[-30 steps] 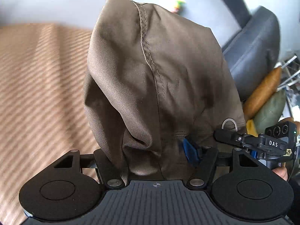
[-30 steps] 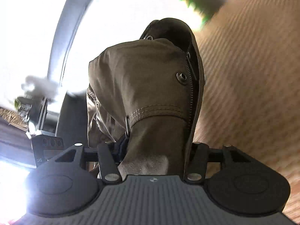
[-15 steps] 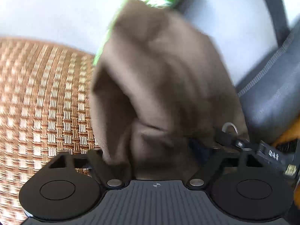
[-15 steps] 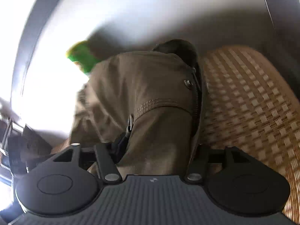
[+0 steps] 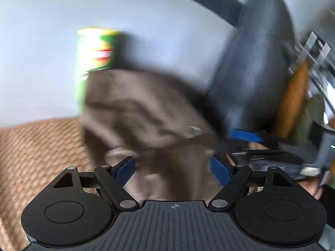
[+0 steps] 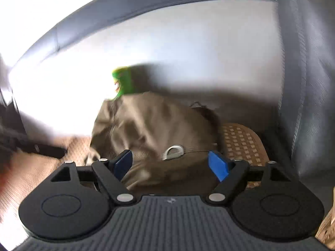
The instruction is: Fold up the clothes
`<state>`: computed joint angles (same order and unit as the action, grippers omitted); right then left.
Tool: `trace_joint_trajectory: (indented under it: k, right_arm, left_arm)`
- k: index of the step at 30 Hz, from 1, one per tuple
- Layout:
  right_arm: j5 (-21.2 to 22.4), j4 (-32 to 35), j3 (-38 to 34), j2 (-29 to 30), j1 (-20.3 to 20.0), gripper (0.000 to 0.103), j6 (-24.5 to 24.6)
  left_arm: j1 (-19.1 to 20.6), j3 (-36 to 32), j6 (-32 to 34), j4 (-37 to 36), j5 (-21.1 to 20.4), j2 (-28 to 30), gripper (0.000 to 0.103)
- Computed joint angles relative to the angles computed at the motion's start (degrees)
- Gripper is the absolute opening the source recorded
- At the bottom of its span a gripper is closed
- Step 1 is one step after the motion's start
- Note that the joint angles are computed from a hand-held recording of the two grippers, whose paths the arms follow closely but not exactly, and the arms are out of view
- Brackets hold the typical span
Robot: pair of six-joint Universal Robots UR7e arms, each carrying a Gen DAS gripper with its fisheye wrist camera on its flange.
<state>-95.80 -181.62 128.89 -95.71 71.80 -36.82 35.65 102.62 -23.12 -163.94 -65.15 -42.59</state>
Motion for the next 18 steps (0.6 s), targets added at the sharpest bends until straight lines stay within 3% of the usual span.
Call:
trace_joint_trajectory:
  k: [3,7,10,13,14,18]
  right_arm:
    - [-2.35,-4.82,0.52,5.37,0.69,0.072,-0.57]
    - [-1.71,-15.42,5.83,9.4,-0.94,0.074,-4.57]
    - [-0.46,-20.67,7.94,11.68,-1.81,0.077,-9.11]
    - [-0.53,-11.5,5.53,8.11,-1.09,0.078,-8.26]
    - [-0.13,-7.93,4.53,6.53,-0.96,0.073,-7.68]
    - [6.23,-5.51,0.98,2.14,-1.05,0.071,-6.03]
  left_arm:
    - [0.75,1.92,-3.36,1.11,0.48,1.86,0.082]
    - [0.67,6.79,-5.5,0.53,2.89,2.87,0.084]
    - [1.24,9.07,-12.57,-2.64,1.76,2.46,0.086]
    - [0.14,9.2,-12.38,-3.74,1.55,0.24,0.079]
    - [-0.39,9.18,-11.36,-4.46,1.56,-0.63,0.08]
    - [-0.56,4.09,-4.01,-7.8,4.37,0.49,0.082]
